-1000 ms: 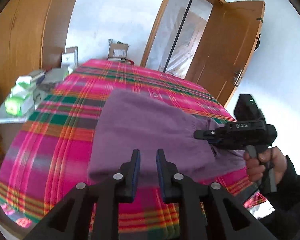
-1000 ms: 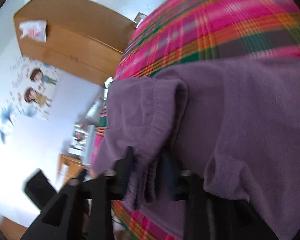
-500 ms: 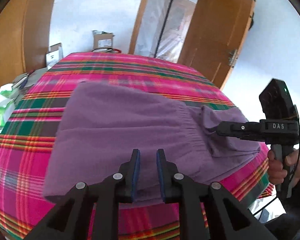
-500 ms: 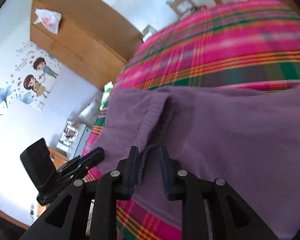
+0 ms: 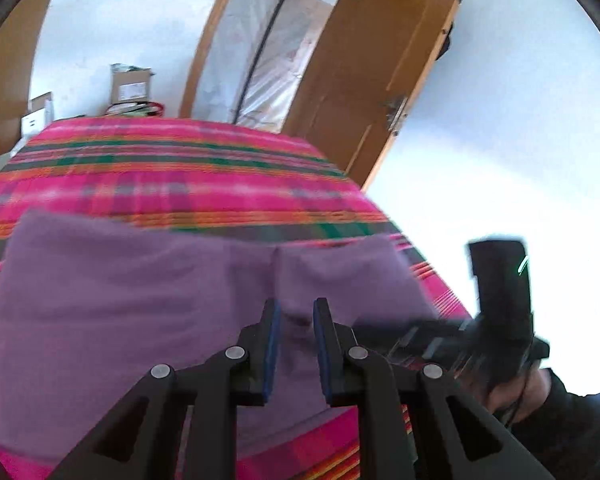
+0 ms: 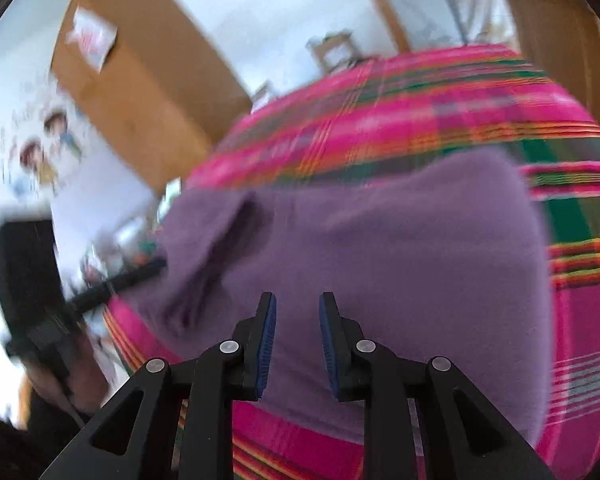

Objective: Fold clothes

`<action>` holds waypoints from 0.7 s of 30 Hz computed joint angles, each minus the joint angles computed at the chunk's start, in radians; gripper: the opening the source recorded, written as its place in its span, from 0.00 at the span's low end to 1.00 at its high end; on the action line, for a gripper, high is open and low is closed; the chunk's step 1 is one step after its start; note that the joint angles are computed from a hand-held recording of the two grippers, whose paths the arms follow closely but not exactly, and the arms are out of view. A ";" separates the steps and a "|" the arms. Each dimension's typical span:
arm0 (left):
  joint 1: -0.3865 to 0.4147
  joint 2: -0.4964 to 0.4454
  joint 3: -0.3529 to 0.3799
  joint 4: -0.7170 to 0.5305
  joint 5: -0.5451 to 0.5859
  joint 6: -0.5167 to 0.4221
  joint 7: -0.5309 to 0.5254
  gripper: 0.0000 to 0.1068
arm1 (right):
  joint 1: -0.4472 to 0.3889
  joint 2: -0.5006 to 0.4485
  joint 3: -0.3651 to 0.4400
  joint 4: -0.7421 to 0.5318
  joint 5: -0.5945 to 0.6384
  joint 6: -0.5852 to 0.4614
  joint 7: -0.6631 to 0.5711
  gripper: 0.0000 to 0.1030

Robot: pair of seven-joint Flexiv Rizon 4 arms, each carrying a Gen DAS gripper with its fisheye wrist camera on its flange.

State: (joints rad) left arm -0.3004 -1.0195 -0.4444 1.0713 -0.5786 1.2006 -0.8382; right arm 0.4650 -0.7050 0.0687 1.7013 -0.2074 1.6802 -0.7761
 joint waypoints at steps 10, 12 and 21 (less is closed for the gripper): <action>-0.153 -0.173 0.250 -0.359 0.194 -0.258 -0.294 0.18 | 0.178 0.098 -0.243 0.177 0.151 0.197 -0.030 0.29; -0.151 -0.165 0.246 -0.330 0.218 -0.228 -0.295 0.19 | 0.225 0.105 -0.319 0.180 0.203 0.190 -0.045 0.29; -0.154 -0.153 0.255 -0.309 0.268 -0.202 -0.336 0.19 | 0.029 0.013 -0.211 -0.009 0.089 -0.079 -0.014 0.07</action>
State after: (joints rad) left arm -0.4544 -1.1721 -0.1895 0.7628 -0.3101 0.9984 -1.1743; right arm 0.4944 -0.6924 -0.1425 1.6919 -0.1187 1.6014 -0.7896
